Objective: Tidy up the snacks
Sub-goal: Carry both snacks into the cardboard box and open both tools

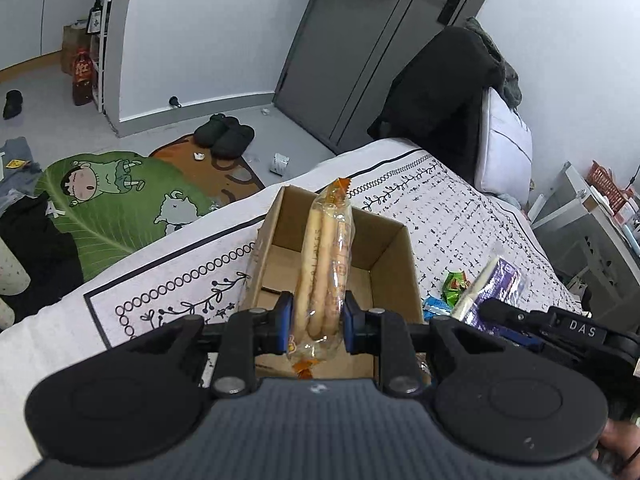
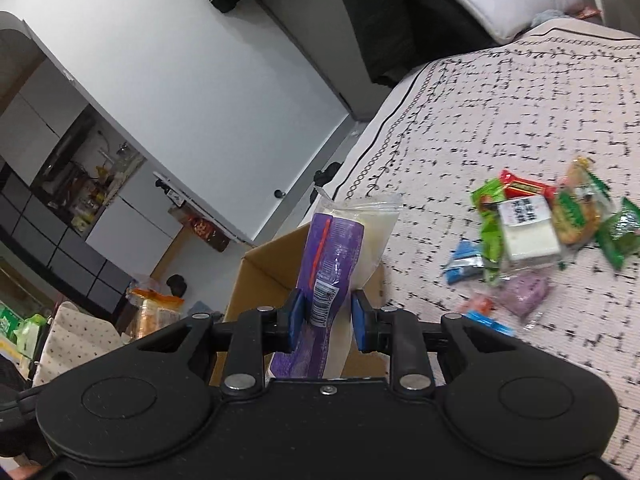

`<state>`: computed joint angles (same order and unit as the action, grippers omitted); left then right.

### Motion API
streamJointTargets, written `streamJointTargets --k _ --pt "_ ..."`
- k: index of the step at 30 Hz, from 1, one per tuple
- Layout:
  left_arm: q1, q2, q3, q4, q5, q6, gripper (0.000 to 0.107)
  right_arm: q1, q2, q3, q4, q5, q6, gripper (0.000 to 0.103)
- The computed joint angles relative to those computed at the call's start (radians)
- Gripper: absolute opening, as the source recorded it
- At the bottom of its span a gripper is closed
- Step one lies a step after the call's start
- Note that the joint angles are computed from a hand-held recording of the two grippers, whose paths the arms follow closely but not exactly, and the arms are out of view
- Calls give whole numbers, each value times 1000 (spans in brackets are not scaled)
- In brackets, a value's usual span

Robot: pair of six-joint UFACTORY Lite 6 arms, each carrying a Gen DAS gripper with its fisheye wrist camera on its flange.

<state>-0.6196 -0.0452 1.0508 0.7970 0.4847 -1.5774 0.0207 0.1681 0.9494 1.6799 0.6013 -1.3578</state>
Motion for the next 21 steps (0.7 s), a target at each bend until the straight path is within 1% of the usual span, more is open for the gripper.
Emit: streamJointTargets --k 9,12,13,14,17,21 --pt "98 133 61 -113 -109 144 24 43 90 107 2 9 38 25" --pt "118 165 73 -156 -129 189 25 68 129 155 -4 8 46 25" --pt "120 169 69 -143 -126 172 25 76 138 167 -7 7 51 25" --pt "124 173 65 -141 -123 161 28 85 148 179 -6 7 52 25" --pt "139 171 46 -155 -148 167 28 120 175 212 -14 -9 58 25" --pt "143 159 34 -145 -149 154 36 157 187 239 -68 -43 98 26"
